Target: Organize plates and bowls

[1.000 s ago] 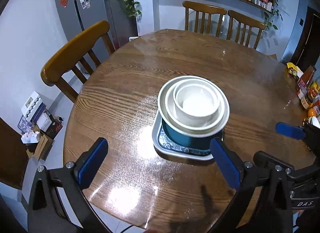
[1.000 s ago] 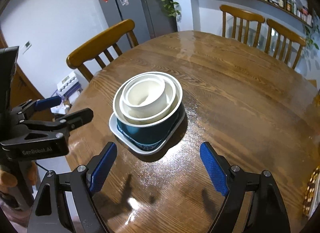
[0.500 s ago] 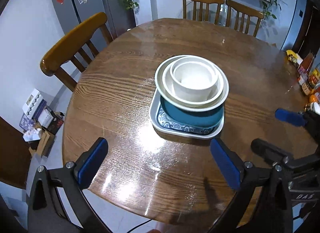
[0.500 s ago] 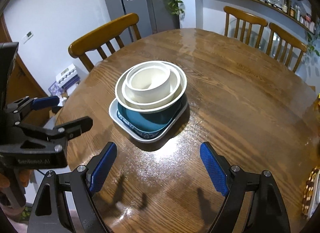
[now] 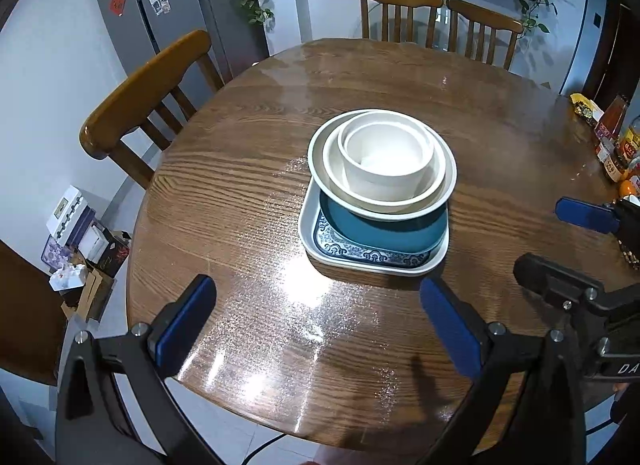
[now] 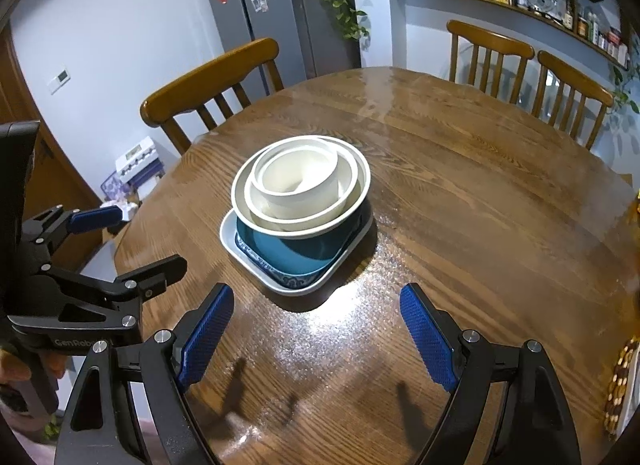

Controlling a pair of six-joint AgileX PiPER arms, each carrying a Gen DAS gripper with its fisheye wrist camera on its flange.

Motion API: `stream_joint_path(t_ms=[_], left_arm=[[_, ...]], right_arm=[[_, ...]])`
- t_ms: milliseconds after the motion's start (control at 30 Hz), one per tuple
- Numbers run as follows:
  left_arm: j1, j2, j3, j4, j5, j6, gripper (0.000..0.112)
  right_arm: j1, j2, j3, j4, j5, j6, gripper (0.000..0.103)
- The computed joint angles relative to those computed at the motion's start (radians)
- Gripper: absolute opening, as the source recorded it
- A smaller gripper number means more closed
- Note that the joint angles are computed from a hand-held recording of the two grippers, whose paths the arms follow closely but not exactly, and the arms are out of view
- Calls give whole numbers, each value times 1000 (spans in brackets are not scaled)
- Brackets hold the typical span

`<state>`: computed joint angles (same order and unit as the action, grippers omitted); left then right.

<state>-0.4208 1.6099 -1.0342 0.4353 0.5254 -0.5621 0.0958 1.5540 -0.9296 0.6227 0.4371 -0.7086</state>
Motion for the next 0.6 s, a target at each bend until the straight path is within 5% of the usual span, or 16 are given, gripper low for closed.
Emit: stream_joint_path(t_ms=[600], left_arm=[[6, 16, -18, -36, 11, 55, 102]], right_arm=[[3, 24, -27, -10, 16, 18, 86]])
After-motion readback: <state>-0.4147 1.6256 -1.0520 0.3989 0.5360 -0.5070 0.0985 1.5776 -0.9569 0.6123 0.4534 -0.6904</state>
